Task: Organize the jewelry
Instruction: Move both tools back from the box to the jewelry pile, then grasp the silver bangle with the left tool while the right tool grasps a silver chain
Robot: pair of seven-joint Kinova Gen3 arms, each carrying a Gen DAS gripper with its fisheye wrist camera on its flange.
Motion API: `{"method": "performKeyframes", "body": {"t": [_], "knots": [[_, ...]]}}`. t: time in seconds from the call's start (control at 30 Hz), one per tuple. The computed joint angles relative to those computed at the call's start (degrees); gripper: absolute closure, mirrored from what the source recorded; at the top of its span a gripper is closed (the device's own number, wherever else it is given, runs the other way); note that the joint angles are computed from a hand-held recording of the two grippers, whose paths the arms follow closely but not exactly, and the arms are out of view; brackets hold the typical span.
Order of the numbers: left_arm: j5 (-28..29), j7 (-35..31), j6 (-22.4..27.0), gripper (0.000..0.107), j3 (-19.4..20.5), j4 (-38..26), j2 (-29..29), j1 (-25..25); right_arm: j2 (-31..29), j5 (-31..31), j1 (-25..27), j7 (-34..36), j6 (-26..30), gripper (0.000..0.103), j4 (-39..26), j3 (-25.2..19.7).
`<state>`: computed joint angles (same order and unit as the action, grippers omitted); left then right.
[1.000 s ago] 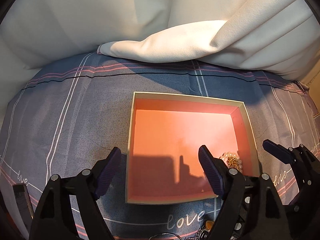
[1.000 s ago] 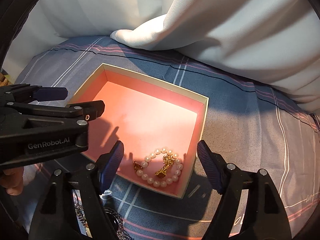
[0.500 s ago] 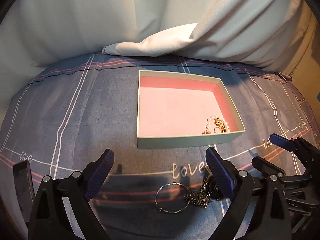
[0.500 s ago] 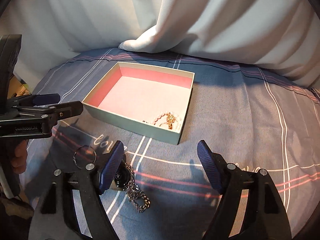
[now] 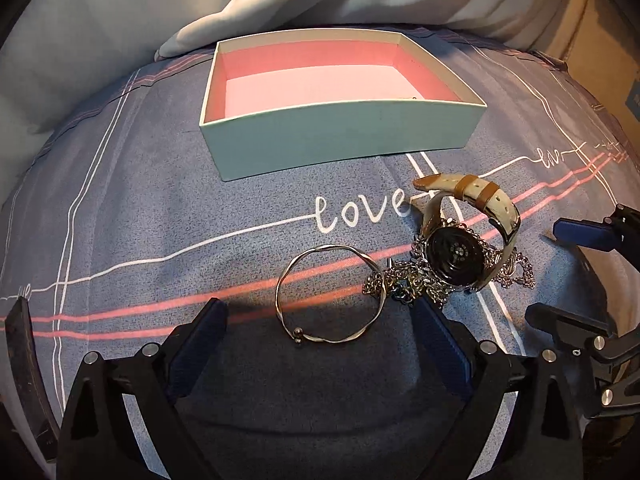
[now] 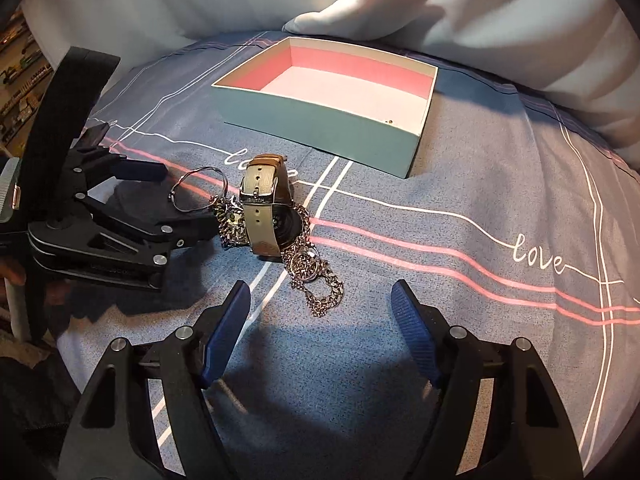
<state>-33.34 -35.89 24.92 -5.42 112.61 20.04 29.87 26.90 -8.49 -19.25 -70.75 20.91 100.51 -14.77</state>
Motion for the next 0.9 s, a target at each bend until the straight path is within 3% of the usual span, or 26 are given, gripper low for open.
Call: {"method": "performKeyframes", "body": {"t": [0.13,0.23,0.3,0.37,0.43,0.63,0.9], "knots": [[-0.01,-1.43,-1.94,0.015,-0.43,-0.12,0.65,-0.67,1.99,1.05,-1.47,-0.89,0.13,0.035,-1.33,1.02],[-3.46,2.48,-2.36,0.031,-3.94,0.43,0.66,3.13,2.05,1.62,-1.78,-1.02,-3.43,0.035,0.70,0.81],[-4.27,3.45,-3.28,0.040,-4.26,0.96,0.20,3.14,1.96,1.65,-1.20,-1.04,-4.52,0.035,1.43,0.12],[-4.49,4.21,-3.80,0.050,-4.35,1.12,-0.08,2.83,1.87,1.54,-0.10,-0.36,-4.50,0.041,1.67,-1.14],[-4.66,5.30,-4.07,0.056,-4.67,1.21,-0.26,2.84,1.64,1.70,-0.28,-0.47,-4.40,0.054,1.82,-0.98],[-5.33,7.24,-6.03,0.057,-5.47,2.53,-1.02,3.05,0.92,1.44,0.35,-0.75,-4.36,0.087,2.40,-1.20],[-3.45,7.07,-6.54,0.057,-4.03,3.98,-3.90,1.39,-1.16,-1.64,5.07,2.27,-5.23,0.098,4.63,-5.18]]}}
